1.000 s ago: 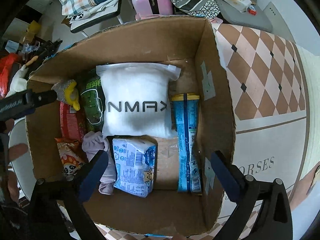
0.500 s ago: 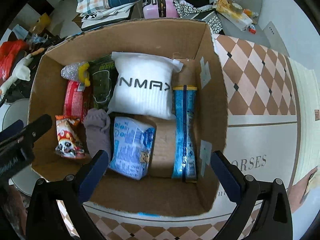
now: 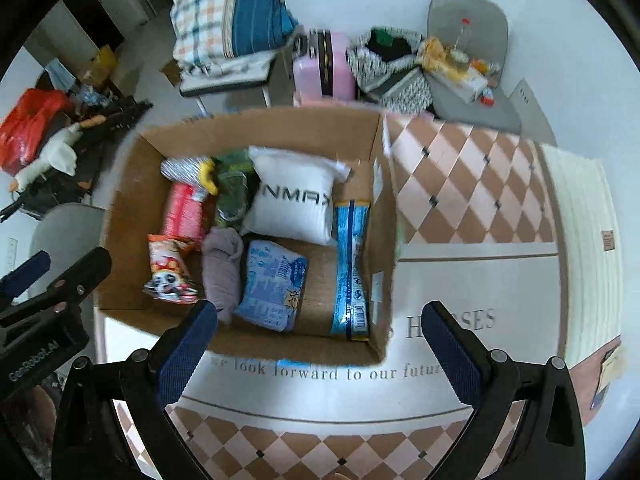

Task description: Organize soft objects

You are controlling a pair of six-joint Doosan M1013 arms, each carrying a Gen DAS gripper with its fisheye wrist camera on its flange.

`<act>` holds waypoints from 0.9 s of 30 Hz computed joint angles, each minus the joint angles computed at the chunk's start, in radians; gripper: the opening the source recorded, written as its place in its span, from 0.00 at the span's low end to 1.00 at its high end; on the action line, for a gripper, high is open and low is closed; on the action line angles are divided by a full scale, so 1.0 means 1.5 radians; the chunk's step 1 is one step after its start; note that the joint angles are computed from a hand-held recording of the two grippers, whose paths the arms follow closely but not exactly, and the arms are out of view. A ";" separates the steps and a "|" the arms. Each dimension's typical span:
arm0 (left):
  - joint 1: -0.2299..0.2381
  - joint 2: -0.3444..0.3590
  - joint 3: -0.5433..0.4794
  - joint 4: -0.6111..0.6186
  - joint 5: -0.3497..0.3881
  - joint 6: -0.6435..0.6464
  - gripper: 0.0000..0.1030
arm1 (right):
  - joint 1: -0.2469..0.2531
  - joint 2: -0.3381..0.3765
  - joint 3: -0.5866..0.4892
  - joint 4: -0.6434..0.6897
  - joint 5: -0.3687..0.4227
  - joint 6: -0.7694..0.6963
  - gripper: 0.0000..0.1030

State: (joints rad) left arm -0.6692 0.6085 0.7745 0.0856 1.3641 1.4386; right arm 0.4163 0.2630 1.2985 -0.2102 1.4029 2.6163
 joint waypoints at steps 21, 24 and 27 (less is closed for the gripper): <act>-0.008 -0.166 0.073 0.020 -0.053 -0.026 0.94 | 0.172 -0.069 -0.120 -0.254 0.124 0.054 1.00; -0.010 -0.179 0.079 0.023 -0.052 -0.031 0.94 | 0.184 -0.071 -0.131 -0.267 0.141 0.050 1.00; -0.015 -0.189 0.089 0.027 -0.058 -0.032 0.94 | 0.193 -0.072 -0.138 -0.279 0.156 0.050 1.00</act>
